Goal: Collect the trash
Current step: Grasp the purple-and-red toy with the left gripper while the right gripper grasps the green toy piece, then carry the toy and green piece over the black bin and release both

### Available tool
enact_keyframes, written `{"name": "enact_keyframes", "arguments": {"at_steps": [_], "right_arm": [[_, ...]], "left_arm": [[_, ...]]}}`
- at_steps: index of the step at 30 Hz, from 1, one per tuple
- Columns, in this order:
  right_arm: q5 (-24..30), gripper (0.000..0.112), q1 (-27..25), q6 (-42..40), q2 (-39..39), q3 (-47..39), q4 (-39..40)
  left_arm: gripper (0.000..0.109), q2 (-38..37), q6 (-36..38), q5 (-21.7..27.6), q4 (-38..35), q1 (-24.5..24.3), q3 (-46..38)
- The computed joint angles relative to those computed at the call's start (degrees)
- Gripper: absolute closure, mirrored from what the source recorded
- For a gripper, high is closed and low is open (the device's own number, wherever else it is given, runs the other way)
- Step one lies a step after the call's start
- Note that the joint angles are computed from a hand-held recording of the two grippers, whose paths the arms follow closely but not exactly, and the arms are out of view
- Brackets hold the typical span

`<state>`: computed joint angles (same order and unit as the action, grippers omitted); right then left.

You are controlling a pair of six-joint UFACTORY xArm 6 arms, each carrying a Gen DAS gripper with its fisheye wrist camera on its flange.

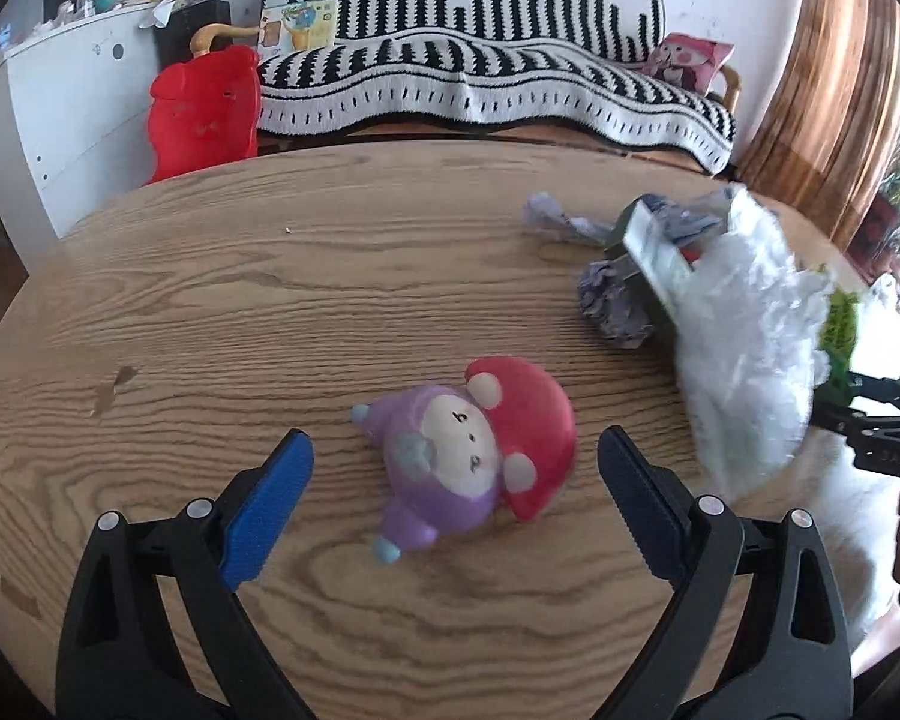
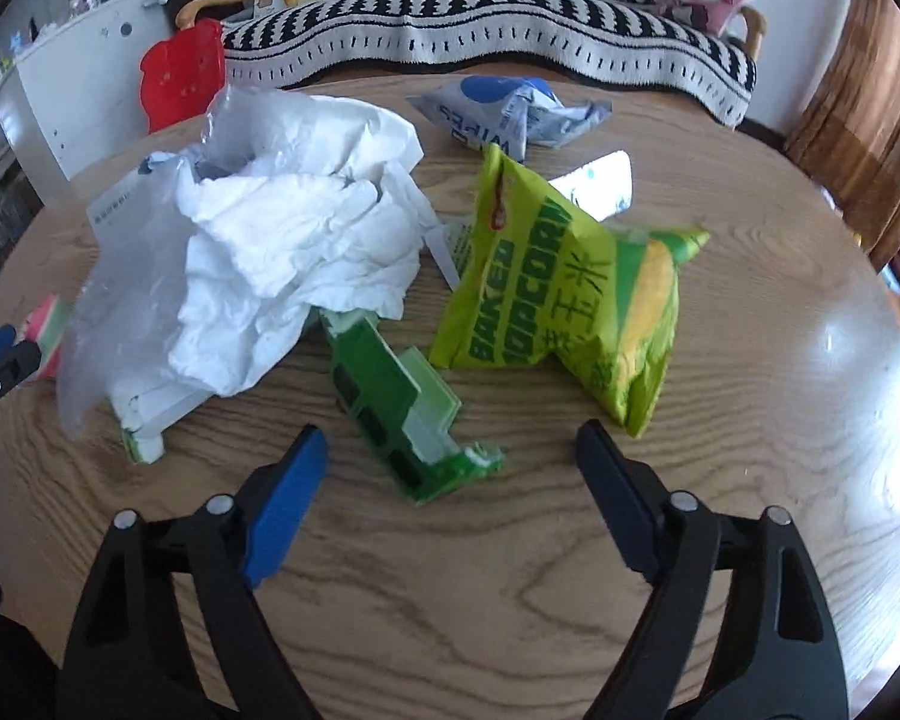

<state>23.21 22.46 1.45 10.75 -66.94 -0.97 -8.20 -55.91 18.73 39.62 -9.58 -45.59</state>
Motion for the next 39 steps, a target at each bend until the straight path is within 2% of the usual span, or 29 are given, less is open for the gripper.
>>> {"name": "enact_keyframes", "arguments": {"at_steps": [2,4,6,7,11,14,16,17,18,21,25,30,33,37,39], "right_arm": [[-1.0,0.053,0.2,-0.7,-0.4,0.5,0.8],[-0.9,0.08,0.2,-1.9,-0.7,0.7,2.4],[0.1,0.083,0.2,-5.1,-1.4,1.0,7.2],[0.4,0.084,0.0,-6.9,-2.0,1.3,9.5],[0.1,0.085,-0.3,-8.8,-5.0,3.8,10.8],[1.0,0.086,-0.5,-12.9,-7.8,5.9,15.5],[0.8,0.086,-0.5,-13.5,-9.8,7.6,15.8],[0.4,0.086,-0.6,-13.9,-11.5,9.0,15.9],[0.2,0.086,-0.8,-14.4,-12.6,10.0,16.3],[-0.4,0.086,-1.3,-15.3,-16.6,13.4,17.0],[-0.2,0.086,-3.0,-16.5,-21.4,17.0,18.2],[0.5,0.086,-7.9,-18.4,-27.2,21.1,20.3],[1.2,0.086,-13.0,-20.2,-30.9,23.6,21.6],[2.5,0.086,-21.9,-23.0,-35.7,27.3,22.9],[3.0,0.086,-26.9,-24.4,-37.8,29.4,23.2]], "left_arm": [[0.016,1.2,0.4,0.1,0.0,0.3,-0.5],[0.016,2.1,0.0,0.4,0.4,0.7,-1.1],[0.016,2.4,1.0,-0.2,-1.0,1.0,-0.9],[0.016,2.6,1.0,-0.3,-1.3,1.0,-0.9],[0.016,3.3,-0.1,0.7,-0.4,0.6,-1.9],[0.016,4.4,-0.8,1.7,0.6,0.3,-3.2],[0.023,4.9,-0.7,2.0,0.0,0.0,-3.6],[0.033,5.0,-0.1,2.2,-1.2,-0.2,-3.8],[0.038,5.0,0.2,2.6,-2.0,-0.5,-3.9],[0.045,4.4,0.9,3.7,-3.7,-1.6,-4.2],[0.049,2.6,-1.9,6.4,-1.3,-4.1,-5.2],[0.05,1.0,-5.4,9.7,1.8,-9.3,-8.2],[0.05,1.8,-6.8,10.3,4.0,-13.7,-11.5],[0.05,6.5,-8.0,10.0,6.1,-20.6,-18.3],[0.05,11.5,-6.3,9.3,4.9,-24.9,-24.2]]}}
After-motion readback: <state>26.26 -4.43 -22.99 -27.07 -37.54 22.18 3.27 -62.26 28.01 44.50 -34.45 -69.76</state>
